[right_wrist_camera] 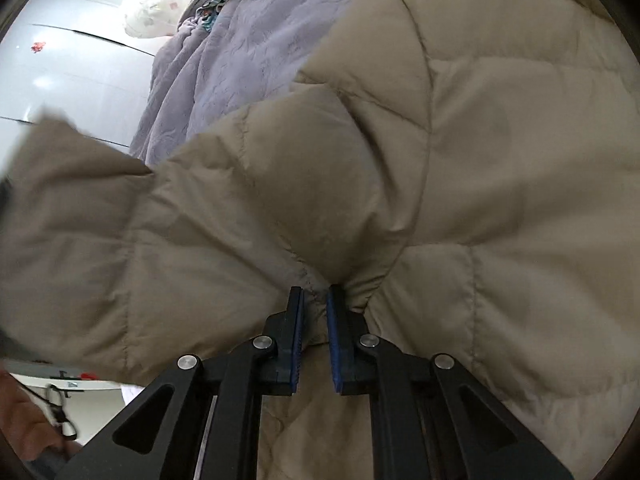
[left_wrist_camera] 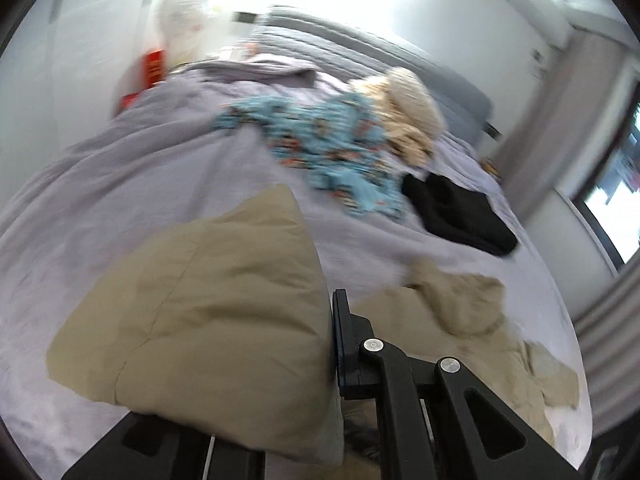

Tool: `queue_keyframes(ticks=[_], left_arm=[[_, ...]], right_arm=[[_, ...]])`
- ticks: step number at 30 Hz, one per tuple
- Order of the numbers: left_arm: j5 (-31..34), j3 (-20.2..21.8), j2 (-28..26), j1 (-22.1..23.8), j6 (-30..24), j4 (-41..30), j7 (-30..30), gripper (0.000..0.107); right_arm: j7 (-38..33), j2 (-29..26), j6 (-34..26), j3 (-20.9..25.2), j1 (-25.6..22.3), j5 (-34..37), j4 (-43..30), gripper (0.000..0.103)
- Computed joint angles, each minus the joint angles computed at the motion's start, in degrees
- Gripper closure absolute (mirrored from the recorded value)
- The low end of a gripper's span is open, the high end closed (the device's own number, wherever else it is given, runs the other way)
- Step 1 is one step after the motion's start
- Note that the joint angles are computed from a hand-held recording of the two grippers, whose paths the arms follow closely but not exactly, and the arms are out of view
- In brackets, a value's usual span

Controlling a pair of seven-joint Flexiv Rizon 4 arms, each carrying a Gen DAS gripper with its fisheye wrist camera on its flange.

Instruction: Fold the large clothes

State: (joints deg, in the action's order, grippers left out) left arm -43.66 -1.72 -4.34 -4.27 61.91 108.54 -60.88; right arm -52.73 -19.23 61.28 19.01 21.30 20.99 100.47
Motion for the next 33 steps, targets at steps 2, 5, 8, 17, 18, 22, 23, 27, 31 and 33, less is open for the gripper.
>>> queue_keyframes(ticks=[2, 5, 8, 17, 18, 22, 23, 27, 31, 33], left_arm=[[2.3, -1.5, -0.9, -1.5, 0.1, -1.9, -1.2, 0.095], [7.2, -3.9, -3.2, -4.7, -0.4, -6.0, -5.1, 0.095], [17.9, -4.9, -5.6, -8.8, 0.5, -8.6, -10.7, 0.095], [52.2, -0.4, -18.4, -23.2, -8.4, -19.6, -29.8, 0.094], [54.7, 0.2, -18.7, -24.0, -8.9, -19.5, -30.8, 0.091], [59.9, 0.7, -18.2, -25.3, -7.3, -18.4, -34.0, 0.036], [58.4, -0.4, -17.4, -24.4, -6.6, -17.4, -32.7, 0.018], [49.7, -4.7, -12.6, -20.2, -4.6, -11.6, -24.3, 0.017], [34.1, -7.5, -3.8, -16.0, -2.2, -1.5, -13.1, 0.017], [31.9, -5.9, -0.6, -15.1, -0.5, 1.4, -12.4, 0.017]], right_arm=[[-4.0, 0.4, -1.6, 2.1, -2.8, 4.8, -1.0, 0.091], [-10.3, 4.8, -5.5, 3.3, -6.8, 12.3, 0.8, 0.091], [-9.0, 14.0, -8.6, -0.1, -8.0, 10.0, 7.9, 0.091], [-1.0, 31.9, -18.2, -10.6, -11.9, -9.8, 24.3, 0.090], [-1.4, 32.2, -17.8, -11.4, -12.1, -9.2, 25.2, 0.090], [-3.0, 32.2, -15.5, -12.9, -11.9, -6.3, 26.0, 0.090], [-3.2, 32.3, -15.2, -13.0, -12.0, -6.1, 26.2, 0.090], [-2.1, 30.4, -12.7, -12.9, -11.8, -6.1, 25.7, 0.089], [-2.9, 32.8, -15.3, -12.2, -12.1, -9.2, 25.6, 0.061], [-3.9, 34.4, -14.3, -11.1, -11.7, -11.8, 25.8, 0.028]])
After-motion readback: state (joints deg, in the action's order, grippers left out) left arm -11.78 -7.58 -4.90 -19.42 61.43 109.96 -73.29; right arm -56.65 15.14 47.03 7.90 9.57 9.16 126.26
